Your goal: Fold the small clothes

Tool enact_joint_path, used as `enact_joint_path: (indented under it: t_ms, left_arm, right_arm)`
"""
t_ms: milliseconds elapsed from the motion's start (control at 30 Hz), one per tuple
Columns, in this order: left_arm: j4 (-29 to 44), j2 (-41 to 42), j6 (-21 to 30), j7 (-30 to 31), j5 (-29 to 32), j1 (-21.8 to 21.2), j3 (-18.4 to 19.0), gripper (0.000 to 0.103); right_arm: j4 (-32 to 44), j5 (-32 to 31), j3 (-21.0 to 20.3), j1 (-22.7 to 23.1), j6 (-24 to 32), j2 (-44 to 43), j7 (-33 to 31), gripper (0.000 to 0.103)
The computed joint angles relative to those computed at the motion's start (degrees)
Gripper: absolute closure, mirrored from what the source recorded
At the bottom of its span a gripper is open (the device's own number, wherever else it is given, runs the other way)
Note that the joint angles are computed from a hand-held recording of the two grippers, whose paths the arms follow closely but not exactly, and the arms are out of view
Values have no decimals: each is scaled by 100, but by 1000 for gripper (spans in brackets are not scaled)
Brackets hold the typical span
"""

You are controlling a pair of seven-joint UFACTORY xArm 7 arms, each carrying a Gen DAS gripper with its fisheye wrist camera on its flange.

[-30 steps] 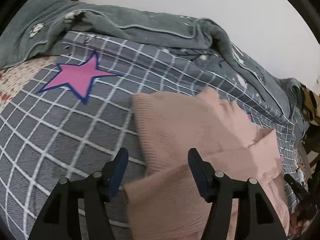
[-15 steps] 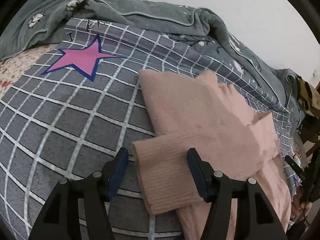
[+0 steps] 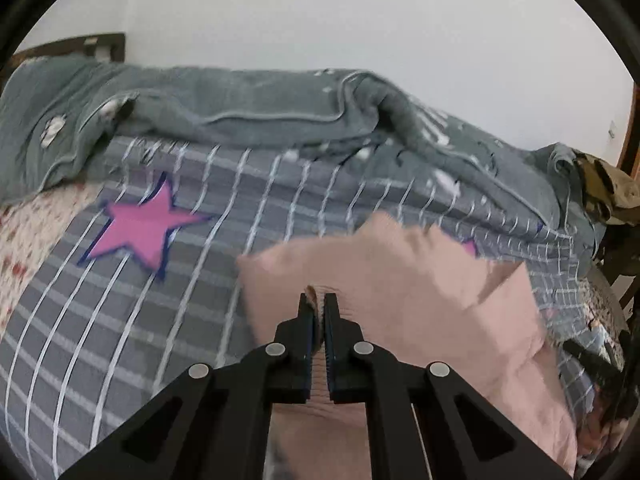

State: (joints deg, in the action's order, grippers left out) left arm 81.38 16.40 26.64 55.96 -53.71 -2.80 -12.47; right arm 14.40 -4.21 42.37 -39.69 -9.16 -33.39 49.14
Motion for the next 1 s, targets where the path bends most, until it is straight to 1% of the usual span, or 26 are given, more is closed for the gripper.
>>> enact_joint_path:
  t_ms: [67, 133, 200, 267, 300, 333, 367, 433, 467, 533, 567, 633, 733, 767, 833, 867, 900, 933, 1000]
  left_arm:
    - [283, 173, -65, -130, 85, -123, -56, 97]
    - [502, 298, -103, -80, 18, -129, -180, 97]
    - [652, 349, -151, 304, -386, -4, -391, 97]
    - [703, 330, -69, 860, -1053, 205, -561, 97]
    - [722, 338, -14, 946, -1252, 236, -530, 97]
    - [733, 364, -47, 881, -1234, 171, -436, 97]
    - [745, 427, -146, 707, -1050, 66, -309, 97]
    - [765, 632, -323, 180, -419, -124, -68, 97]
    - [809, 796, -333, -294, 75, -240, 107, 97]
    - [876, 994, -182, -925, 682, -321, 299, 97]
    - [889, 1071, -88, -1126, 871, -304, 337, 97]
    - [824, 1135, -47, -1257, 1075, -206, 285, 97]
    - [620, 1025, -238, -1308, 1351, -118, 138, 94]
    - [535, 958, -294, -1328, 1491, -108, 106, 94]
    - [392, 854, -347, -1340, 1722, -56, 18, 93]
    - [350, 832, -370, -1292, 1804, -26, -36, 91]
    - [294, 804, -425, -1225, 1830, 13, -102, 88]
    - [249, 787, -495, -1177, 1859, 31, -147, 82]
    - [279, 830, -536, -1203, 1930, 56, -176, 76]
  right_arm:
    - [0, 4, 34, -53, -22, 2, 4, 91]
    - [-24, 25, 62, -103, -71, -23, 5, 91]
    - [-21, 43, 127, -182, -90, -43, -15, 91]
    - [6, 53, 216, -298, -94, -24, -31, 91]
    - [20, 55, 233, -329, -98, 7, -41, 91]
    - [31, 58, 244, -354, -103, 44, -50, 91]
    - [48, 57, 254, -387, -108, 96, -70, 91]
    - [83, 62, 310, -454, -108, 168, -106, 91]
    - [102, 62, 350, -490, -94, 190, -122, 91]
    - [129, 62, 444, -558, -70, 189, -128, 91]
    - [142, 54, 488, -591, -58, 185, -124, 91]
    - [157, 26, 527, -619, -62, 193, -125, 91]
    - [193, -9, 502, -595, -149, 252, -160, 91]
    - [210, -11, 485, -585, -211, 287, -208, 89]
    - [281, 34, 527, -622, -287, 334, -329, 76]
    - [332, 54, 581, -681, -362, 364, -406, 65]
    - [397, 74, 608, -726, -429, 420, -513, 57]
    - [503, 83, 623, -771, -456, 517, -645, 56]
    - [688, 159, 653, -866, -511, 763, -834, 52]
